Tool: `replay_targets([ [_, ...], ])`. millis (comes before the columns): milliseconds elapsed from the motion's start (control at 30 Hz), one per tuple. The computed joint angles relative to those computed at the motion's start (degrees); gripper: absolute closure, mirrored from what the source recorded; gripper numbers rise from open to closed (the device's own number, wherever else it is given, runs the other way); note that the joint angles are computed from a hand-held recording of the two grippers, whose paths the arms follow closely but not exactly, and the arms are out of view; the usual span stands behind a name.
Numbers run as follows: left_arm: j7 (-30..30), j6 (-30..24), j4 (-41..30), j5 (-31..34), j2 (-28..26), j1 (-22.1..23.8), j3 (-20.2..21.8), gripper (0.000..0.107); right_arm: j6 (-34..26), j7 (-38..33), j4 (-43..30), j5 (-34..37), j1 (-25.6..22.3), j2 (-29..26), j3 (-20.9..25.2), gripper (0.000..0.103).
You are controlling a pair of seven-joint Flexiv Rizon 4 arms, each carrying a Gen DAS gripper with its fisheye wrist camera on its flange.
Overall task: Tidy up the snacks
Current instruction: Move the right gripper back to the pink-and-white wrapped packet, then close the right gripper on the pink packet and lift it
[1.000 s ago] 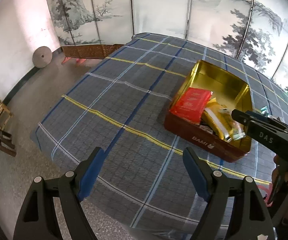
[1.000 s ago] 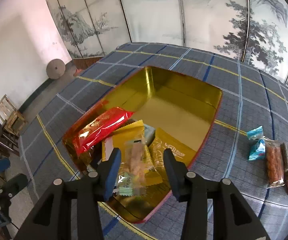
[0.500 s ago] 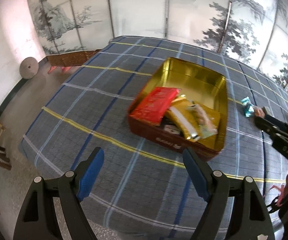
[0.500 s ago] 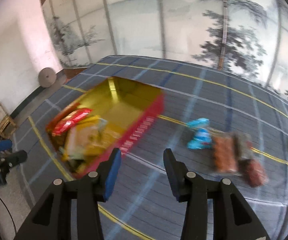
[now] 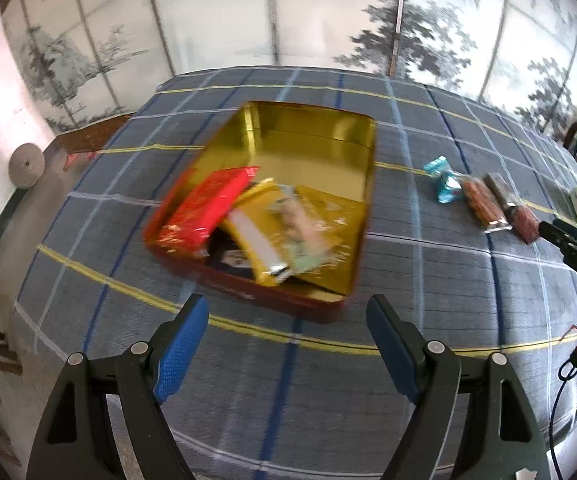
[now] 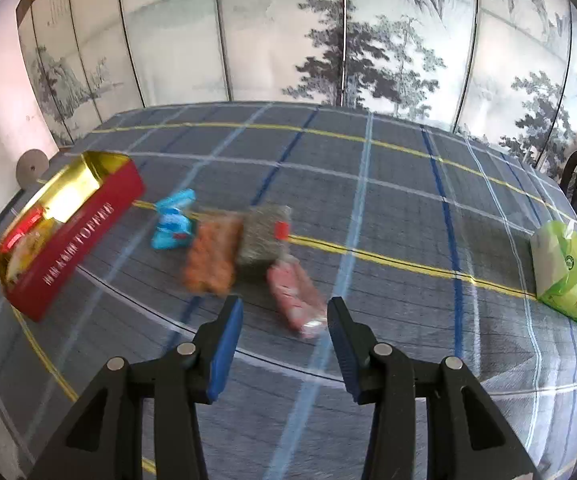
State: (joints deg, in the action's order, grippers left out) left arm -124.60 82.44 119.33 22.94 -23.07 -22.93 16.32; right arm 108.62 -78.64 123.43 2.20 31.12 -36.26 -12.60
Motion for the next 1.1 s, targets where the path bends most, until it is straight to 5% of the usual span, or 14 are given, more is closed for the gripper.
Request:
replay_targets([
  [167, 1.21, -1.65, -2.57, -1.18, -2.00, -0.36, -2.17, 0.028, 0.45, -1.69, -2.03, -5.39, -9.11, -2.21, 7.24, 0.058],
  [433, 3.95, -3.44, -7.23, -3.96, -5.54, -1.46, -4.32, 0.028, 1.76, -2.95, -4.87, -9.64, -14.00, -5.28, 11.63, 0.059],
  [567, 6.21, -4.01, -9.25, -6.12, -7.22, -1.13, -6.04, 0.028, 2.79, -3.39, -4.95, -9.99, -14.30, -5.92, 11.85, 0.076],
  [667, 7.81, -3.90, -10.95, -7.56, -8.77, -1.39, -6.80, 0.028, 3.61, -3.37, -4.61, -10.56, -15.58, -6.04, 12.93, 0.079],
  [1100, 18.61, -0.81, -15.44, -19.87, -15.05, 0.82, -14.44, 0.028, 5.25, -1.26, -3.55, 0.53, -8.35, -6.63, 2.97, 0.079],
])
